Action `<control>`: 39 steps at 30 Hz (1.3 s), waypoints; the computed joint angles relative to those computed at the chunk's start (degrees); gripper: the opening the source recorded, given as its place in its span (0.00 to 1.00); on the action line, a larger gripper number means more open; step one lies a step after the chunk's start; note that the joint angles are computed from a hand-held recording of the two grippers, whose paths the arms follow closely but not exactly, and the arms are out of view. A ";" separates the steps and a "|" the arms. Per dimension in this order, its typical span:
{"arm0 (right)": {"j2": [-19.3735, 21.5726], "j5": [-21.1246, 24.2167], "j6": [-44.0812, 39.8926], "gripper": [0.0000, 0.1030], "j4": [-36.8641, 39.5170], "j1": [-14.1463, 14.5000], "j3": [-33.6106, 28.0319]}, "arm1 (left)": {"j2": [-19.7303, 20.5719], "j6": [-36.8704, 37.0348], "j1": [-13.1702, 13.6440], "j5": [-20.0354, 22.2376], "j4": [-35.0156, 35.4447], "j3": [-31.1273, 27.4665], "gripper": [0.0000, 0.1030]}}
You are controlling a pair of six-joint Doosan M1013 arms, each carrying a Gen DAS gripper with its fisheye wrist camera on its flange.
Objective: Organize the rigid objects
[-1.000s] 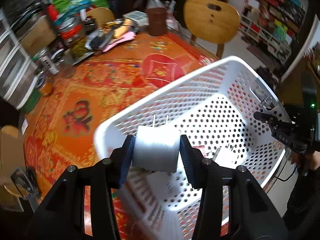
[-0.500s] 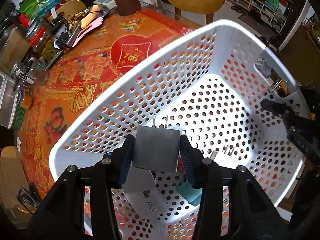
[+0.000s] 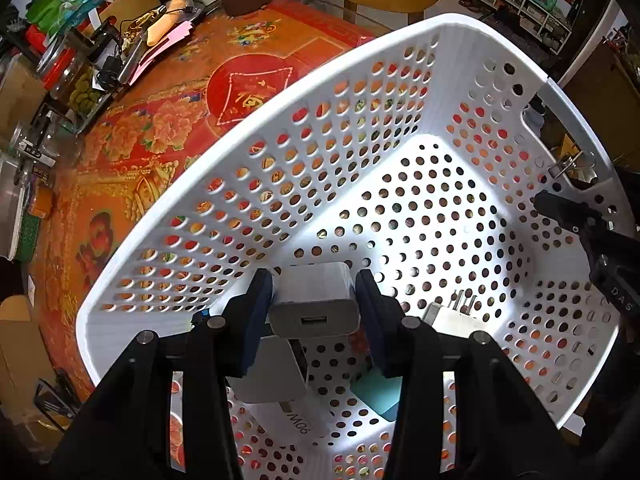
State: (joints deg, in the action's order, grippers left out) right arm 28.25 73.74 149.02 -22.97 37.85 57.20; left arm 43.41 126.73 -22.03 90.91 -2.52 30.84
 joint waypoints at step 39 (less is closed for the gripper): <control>-5.57 1.60 16.44 0.99 -23.64 9.81 3.52 | -32.82 13.47 17.51 -44.75 -39.44 45.09 0.99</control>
